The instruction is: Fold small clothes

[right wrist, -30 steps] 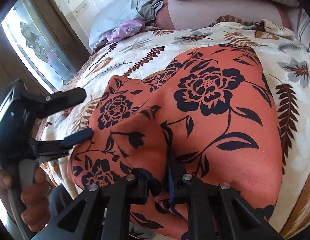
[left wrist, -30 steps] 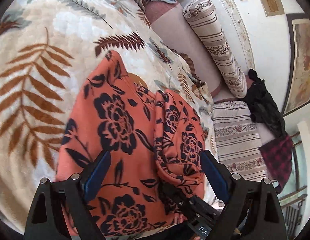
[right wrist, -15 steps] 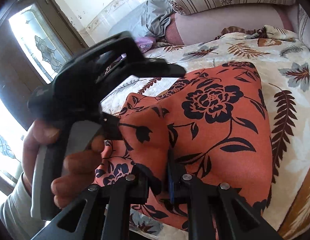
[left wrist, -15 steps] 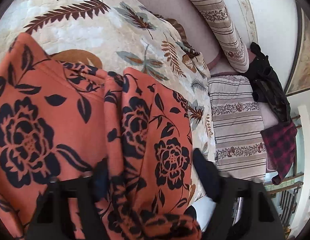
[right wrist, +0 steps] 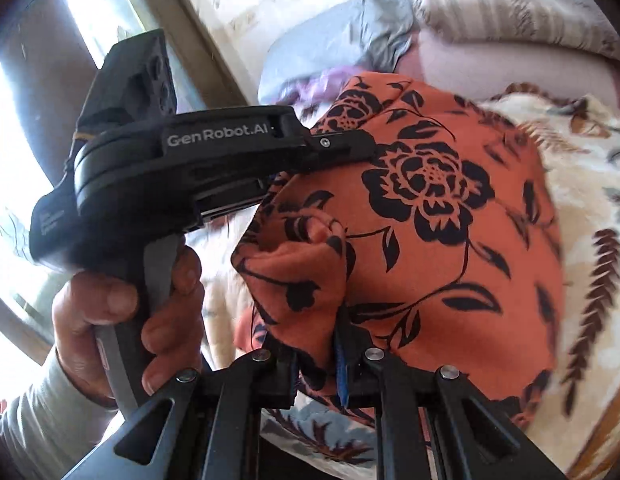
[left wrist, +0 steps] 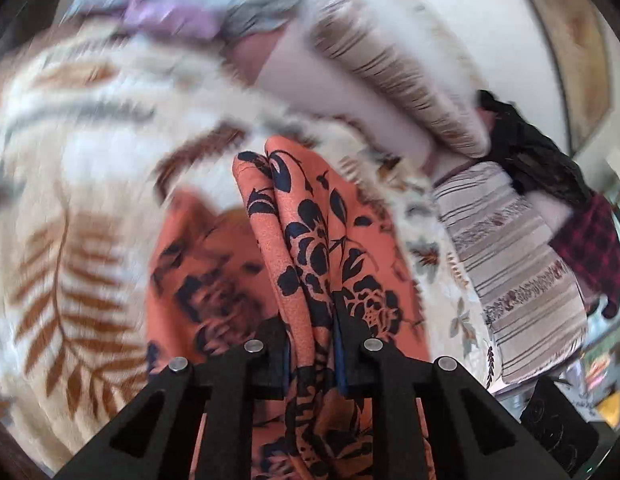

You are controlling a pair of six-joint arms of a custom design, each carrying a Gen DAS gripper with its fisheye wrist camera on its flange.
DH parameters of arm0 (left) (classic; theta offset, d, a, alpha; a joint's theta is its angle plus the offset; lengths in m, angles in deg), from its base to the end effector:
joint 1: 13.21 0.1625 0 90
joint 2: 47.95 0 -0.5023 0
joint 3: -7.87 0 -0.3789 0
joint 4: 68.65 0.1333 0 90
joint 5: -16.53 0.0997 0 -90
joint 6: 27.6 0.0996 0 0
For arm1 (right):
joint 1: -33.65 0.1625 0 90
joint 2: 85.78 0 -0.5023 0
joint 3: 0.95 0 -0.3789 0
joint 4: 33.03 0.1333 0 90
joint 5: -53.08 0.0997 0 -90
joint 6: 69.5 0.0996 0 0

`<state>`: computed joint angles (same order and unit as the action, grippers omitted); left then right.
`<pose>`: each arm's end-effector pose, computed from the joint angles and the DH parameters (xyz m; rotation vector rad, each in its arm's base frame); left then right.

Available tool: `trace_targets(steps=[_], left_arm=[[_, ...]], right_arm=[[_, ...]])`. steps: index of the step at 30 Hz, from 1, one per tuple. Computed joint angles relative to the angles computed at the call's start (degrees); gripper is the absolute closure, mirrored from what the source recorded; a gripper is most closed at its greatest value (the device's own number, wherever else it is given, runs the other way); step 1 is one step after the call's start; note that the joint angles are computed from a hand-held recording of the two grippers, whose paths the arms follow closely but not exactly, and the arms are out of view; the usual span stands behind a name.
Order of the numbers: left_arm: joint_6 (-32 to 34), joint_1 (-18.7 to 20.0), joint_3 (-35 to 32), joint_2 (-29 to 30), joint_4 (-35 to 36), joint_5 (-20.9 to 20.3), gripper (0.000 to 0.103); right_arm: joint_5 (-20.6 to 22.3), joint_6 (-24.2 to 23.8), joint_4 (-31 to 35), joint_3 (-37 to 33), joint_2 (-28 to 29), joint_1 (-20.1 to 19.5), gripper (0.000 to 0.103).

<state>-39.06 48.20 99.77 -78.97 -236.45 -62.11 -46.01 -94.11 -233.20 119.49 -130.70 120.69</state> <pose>-0.2192 -0.7218 0.0259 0.4046 2.9854 -0.5236 0.0870 -0.5936 0.1261 0.4483 -2.7068 0.7790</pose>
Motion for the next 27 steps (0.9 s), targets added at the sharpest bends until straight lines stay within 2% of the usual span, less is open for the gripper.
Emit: trace_targets(steps=[1, 2, 3, 4, 7, 9, 12, 14, 15, 16, 17, 18, 20, 25, 26, 27], left_arm=[[-3.47, 2.02, -1.40, 0.81, 3.60, -0.86, 0.086], [-4.53, 3.31, -2.16, 0.46, 4.80, -4.11, 0.086], [-4.05, 3.56, -1.54, -0.10, 3.60, -5.51, 0.086], [-2.36, 2.83, -0.36, -0.37, 0.75, -4.51, 0.086], [3.72, 0.03, -0.02, -0.97, -1.51, -1.31, 0.087], [6.09, -1.07, 0.89, -1.86, -4.92, -1.66, 0.087], [6.36, -0.33, 1.96, -3.16, -6.88, -2.65, 0.087], [3.91, 1.63, -0.48, -2.21, -0.06, -0.87, 0.084], [1.02, 3.18, -2.13, -0.75, 3.63, -0.64, 0.080], [-1.51, 4.85, -2.60, -0.29, 4.92, -2.80, 0.080], [-2.32, 6.18, -2.06, -0.86, 3.81, -6.67, 0.079], [-2.91, 6.61, -0.61, -1.34, 1.24, -8.14, 0.079], [-2.72, 5.88, 0.56, -2.28, 1.08, -5.51, 0.067], [-1.62, 3.88, 3.25, -3.92, 1.16, -0.18, 0.063], [-1.75, 3.44, 3.93, -4.32, 1.34, 1.81, 0.051], [-1.96, 3.30, 4.61, -4.65, 1.20, 2.91, 0.048]], right_arm=[[-0.31, 2.03, 3.72, -1.56, 0.99, -0.73, 0.088], [-0.37, 3.03, 5.04, -2.29, 1.70, -1.17, 0.088], [-0.68, 2.93, 4.00, -2.16, 1.88, -0.94, 0.089], [-0.72, 3.04, 4.07, -1.94, 1.42, -0.52, 0.089], [-1.43, 2.13, 2.58, -0.97, 0.19, 1.18, 0.088], [-1.63, 1.21, 0.04, 0.02, -0.40, 2.65, 0.088], [-1.04, 1.57, -2.00, 0.37, -0.13, 3.96, 0.088], [-2.43, 2.16, 0.14, -1.12, 1.68, 3.89, 0.084], [-3.86, 3.13, 4.04, -2.61, 2.59, 3.59, 0.083], [-4.60, 4.35, 6.85, -3.66, 3.72, 2.89, 0.082], [-4.45, 4.79, 7.27, -3.89, 4.18, 2.36, 0.080], [-2.75, 4.45, 5.28, -3.06, 4.07, 1.85, 0.080], [-0.17, 5.41, 4.26, -1.98, 3.48, 0.94, 0.078], [2.29, 5.78, 4.45, -1.53, 2.71, -0.55, 0.075], [3.28, 5.68, 3.35, -0.92, 2.78, -0.76, 0.067], [4.45, 5.30, 2.36, -0.26, 2.86, -0.77, 0.050]])
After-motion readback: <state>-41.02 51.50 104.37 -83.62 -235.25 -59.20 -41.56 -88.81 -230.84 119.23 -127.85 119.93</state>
